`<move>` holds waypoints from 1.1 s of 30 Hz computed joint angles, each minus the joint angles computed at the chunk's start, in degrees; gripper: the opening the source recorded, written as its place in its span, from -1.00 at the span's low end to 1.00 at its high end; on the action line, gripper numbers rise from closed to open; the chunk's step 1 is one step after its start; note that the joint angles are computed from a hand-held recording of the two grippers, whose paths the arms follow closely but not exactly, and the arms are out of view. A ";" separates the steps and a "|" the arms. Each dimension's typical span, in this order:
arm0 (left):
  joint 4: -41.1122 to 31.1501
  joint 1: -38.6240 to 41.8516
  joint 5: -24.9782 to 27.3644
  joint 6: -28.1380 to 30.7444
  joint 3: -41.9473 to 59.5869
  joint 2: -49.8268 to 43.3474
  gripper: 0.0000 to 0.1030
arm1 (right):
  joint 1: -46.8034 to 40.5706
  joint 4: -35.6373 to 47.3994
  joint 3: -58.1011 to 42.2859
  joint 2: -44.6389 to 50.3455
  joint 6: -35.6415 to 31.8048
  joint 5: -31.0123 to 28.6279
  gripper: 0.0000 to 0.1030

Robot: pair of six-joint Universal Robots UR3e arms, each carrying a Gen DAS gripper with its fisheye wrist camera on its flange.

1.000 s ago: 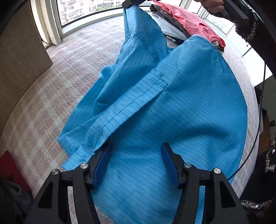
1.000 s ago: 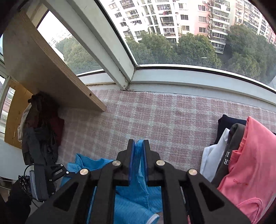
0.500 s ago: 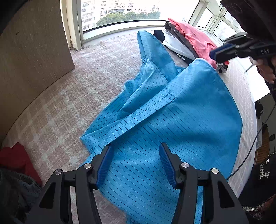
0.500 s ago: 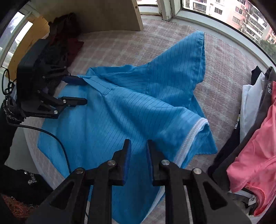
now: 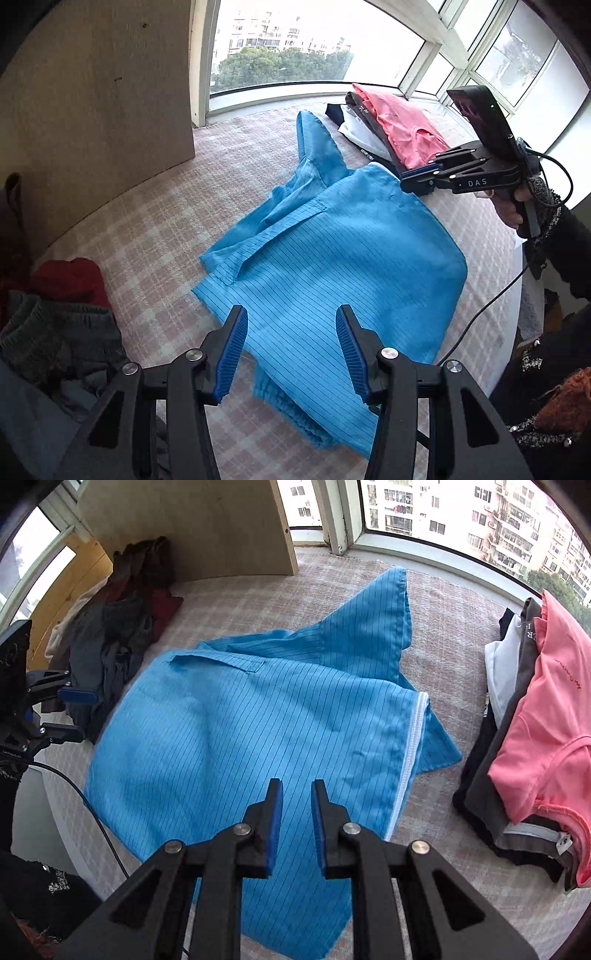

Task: Fold clothes

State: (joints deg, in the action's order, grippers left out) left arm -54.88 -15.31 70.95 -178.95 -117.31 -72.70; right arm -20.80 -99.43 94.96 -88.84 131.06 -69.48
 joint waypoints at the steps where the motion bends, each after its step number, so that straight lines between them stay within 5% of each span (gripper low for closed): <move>1: -0.77 -0.10 -0.48 -0.85 -2.79 2.83 -0.06 | 1.51 -4.30 2.29 0.87 1.70 -1.88 -0.69; 6: -5.53 -2.90 -1.78 -8.77 -13.36 15.93 -0.06 | 3.31 -10.24 1.85 8.01 10.77 -3.72 -0.74; 11: 12.89 -16.62 3.25 -15.87 -11.75 3.54 0.03 | 6.46 -14.35 4.26 6.12 9.75 -7.74 -0.69; 14: 15.88 -13.10 1.25 -15.46 -14.48 -2.68 0.10 | 4.94 -13.48 5.55 3.10 8.66 -7.08 -0.69; 17: 12.90 -6.31 -3.50 -14.79 -18.49 1.81 0.05 | -0.16 -11.62 9.59 -5.55 8.10 -2.55 -0.69; 21: 8.50 -13.81 6.73 -18.30 -6.30 1.16 0.05 | -2.99 -8.45 15.84 -14.33 5.07 2.56 -0.28; 23: 12.55 -16.32 9.14 -19.66 -2.47 -1.78 0.22 | -1.50 -10.01 18.56 -14.88 4.46 2.09 -0.28; 25: 16.43 -16.72 10.24 -19.60 -0.76 -7.26 0.30 | 0.34 -16.35 21.69 -13.58 6.02 -1.39 -0.28; 30: 19.01 -10.60 9.04 -20.93 -5.21 -13.55 0.31 | -7.15 -9.61 18.66 -14.61 5.75 3.39 -0.28; 32: 19.37 -8.17 8.67 -22.16 -6.59 -15.00 0.23 | -10.83 -10.07 19.67 -18.66 5.44 3.99 -0.13; 33: 18.06 -8.02 9.71 -23.99 -6.71 -12.60 0.23 | -11.65 -11.51 20.47 -19.16 5.74 3.13 0.15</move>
State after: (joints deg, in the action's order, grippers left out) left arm -36.82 -23.34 80.65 -202.94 -124.02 -85.30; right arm -32.45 -110.94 115.44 -108.01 136.80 -66.35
